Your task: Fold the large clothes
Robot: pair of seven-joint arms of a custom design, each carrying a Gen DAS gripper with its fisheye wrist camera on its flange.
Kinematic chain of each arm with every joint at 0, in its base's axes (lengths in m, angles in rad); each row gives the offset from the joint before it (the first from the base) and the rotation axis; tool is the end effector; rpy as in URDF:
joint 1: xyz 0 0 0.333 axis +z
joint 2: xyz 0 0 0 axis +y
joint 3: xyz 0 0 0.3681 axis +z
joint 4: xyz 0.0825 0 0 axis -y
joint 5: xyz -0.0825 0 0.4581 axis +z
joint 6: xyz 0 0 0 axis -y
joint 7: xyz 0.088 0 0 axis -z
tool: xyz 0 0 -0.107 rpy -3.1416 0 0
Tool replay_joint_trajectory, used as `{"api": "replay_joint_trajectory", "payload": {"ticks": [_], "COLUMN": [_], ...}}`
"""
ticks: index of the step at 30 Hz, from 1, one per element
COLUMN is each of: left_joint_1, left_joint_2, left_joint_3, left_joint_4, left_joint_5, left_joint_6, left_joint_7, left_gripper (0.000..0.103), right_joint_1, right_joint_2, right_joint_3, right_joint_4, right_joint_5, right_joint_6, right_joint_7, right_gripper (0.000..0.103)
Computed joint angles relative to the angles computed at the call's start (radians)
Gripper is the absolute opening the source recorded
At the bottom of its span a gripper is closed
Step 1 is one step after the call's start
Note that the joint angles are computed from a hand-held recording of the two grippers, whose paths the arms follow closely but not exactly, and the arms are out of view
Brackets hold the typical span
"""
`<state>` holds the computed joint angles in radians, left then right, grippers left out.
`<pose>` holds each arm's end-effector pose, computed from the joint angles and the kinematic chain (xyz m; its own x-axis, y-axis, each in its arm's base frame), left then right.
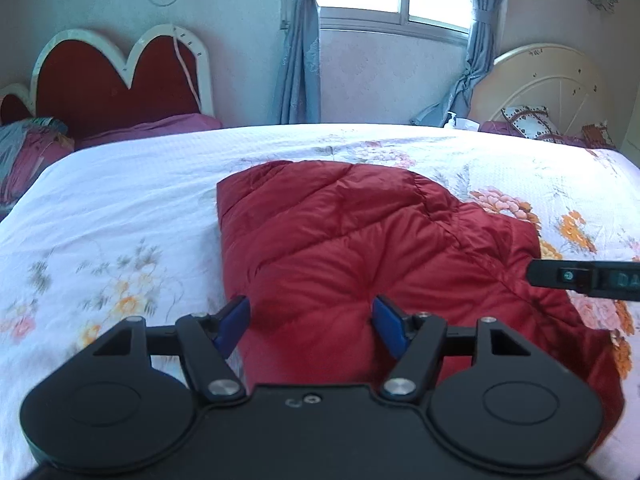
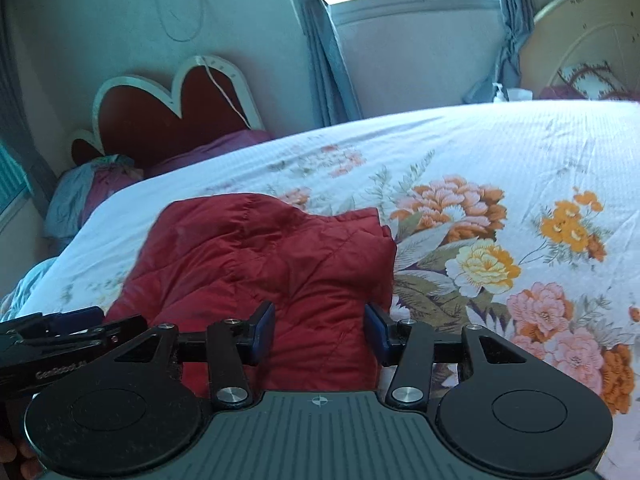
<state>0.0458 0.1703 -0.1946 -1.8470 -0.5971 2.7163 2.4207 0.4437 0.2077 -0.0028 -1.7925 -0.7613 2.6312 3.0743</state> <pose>0.7216 -0.0792 0.5290 -0.4952 -0.8687 -0.0125 -0.5959 0.3501 -0.7228 0.6609 0.3307 0.5198 -0.3434 -0.8802 -0.3276 -0.5930 0.4737 -0.6511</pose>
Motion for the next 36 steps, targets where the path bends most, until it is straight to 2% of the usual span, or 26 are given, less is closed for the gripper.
{"api": "replay_joint_trajectory", "payload": {"ticks": [4,9,13,20,21,23,26,28,31,36], "left_joint_1": [0.002,-0.022,-0.049,-0.067,-0.069,-0.074,-0.087,-0.097,-0.111,-0.133], "left_joint_2": [-0.071,-0.163,-0.173,-0.18,-0.189,-0.211,-0.25,-0.281,-0.328,-0.432], "left_joint_3": [0.009,0.048,0.065,0.072,0.073,0.076,0.087,0.097,0.112,0.141], "left_joint_4": [-0.077,-0.193,-0.237,-0.254,-0.261,-0.279,-0.308,-0.33,-0.36,-0.439], "left_joint_5": [-0.033,-0.049,-0.004,0.102,0.111,0.125,0.124,0.124,0.138,0.183], "left_joint_6": [0.003,0.014,0.069,0.117,0.123,0.137,0.153,0.161,0.152,0.142], "left_joint_7": [0.01,0.019,-0.018,-0.135,-0.152,-0.18,-0.197,-0.214,-0.248,-0.302], "left_gripper": [0.066,0.067,0.067,0.068,0.069,0.08,0.09,0.096,0.102,0.103], "right_joint_1": [0.014,0.016,0.005,0.002,0.007,0.017,0.022,0.021,0.013,-0.002], "right_joint_2": [-0.042,-0.087,-0.072,-0.044,-0.052,-0.076,-0.119,-0.148,-0.193,-0.271], "right_joint_3": [0.019,0.056,0.077,0.066,0.062,0.057,0.064,0.077,0.105,0.159], "right_joint_4": [-0.035,-0.098,-0.111,-0.104,-0.108,-0.124,-0.151,-0.167,-0.19,-0.229], "right_joint_5": [-0.024,-0.007,0.081,0.201,0.19,0.148,0.079,0.031,-0.038,-0.092], "right_joint_6": [-0.014,-0.029,-0.017,0.001,-0.001,-0.006,-0.017,-0.03,-0.057,-0.102], "right_joint_7": [-0.021,-0.028,-0.08,-0.158,-0.153,-0.116,-0.051,-0.005,0.036,0.074], "right_gripper": [0.049,0.049,0.049,0.049,0.049,0.049,0.053,0.077,0.078,0.078]}}
